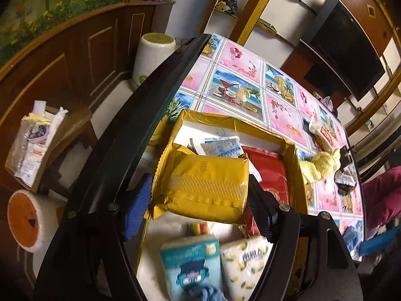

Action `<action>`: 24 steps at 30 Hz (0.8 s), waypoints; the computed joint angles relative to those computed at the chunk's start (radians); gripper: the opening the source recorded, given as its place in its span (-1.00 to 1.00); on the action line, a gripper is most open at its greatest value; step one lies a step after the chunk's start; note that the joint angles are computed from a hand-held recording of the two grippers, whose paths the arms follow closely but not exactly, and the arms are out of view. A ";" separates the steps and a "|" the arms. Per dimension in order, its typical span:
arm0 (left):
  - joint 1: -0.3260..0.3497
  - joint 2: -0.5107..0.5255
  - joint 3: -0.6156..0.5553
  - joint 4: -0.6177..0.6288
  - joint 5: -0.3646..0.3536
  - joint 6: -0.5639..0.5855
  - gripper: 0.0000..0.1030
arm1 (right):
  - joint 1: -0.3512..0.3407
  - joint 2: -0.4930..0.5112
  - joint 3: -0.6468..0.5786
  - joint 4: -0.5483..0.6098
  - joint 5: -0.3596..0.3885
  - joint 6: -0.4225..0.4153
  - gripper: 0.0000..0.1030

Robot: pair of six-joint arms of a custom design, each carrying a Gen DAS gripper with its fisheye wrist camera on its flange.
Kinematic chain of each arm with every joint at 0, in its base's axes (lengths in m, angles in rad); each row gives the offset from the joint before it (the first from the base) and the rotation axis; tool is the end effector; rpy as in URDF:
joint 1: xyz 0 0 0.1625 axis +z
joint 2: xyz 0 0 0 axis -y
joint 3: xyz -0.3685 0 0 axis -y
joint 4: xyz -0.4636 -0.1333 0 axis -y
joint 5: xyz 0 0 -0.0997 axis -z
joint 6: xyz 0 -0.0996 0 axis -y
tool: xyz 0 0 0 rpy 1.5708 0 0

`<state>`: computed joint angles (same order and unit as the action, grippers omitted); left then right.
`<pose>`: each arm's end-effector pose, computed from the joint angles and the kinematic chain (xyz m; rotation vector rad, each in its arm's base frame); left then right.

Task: Organize soft objects

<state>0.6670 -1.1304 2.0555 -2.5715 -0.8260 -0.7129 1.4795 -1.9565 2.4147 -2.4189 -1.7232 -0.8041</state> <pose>-0.3008 -0.4925 0.0601 0.2069 2.5586 -0.7921 0.0806 -0.4159 0.2457 0.9403 -2.6471 0.4071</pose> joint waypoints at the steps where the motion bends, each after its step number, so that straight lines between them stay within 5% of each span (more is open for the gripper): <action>1: -0.017 -0.008 0.011 0.014 0.018 -0.012 0.42 | -0.002 -0.010 0.004 0.008 0.004 -0.007 0.00; 7: -0.099 -0.074 0.105 0.001 0.059 -0.055 0.42 | -0.027 -0.117 0.049 -0.014 0.064 -0.029 0.01; 10: -0.158 -0.103 0.149 0.025 0.138 -0.112 0.42 | -0.036 -0.145 0.054 -0.014 0.093 -0.021 0.01; 17: -0.308 -0.061 0.128 0.418 0.378 -0.411 0.46 | -0.084 -0.224 0.100 -0.001 0.146 -0.032 0.02; 20: -0.339 -0.028 0.102 0.518 0.400 -0.476 0.46 | -0.143 -0.272 0.125 -0.011 0.164 -0.045 0.04; 24: -0.357 0.018 0.087 0.441 0.365 -0.420 0.46 | -0.255 -0.329 0.118 0.046 0.220 -0.004 0.08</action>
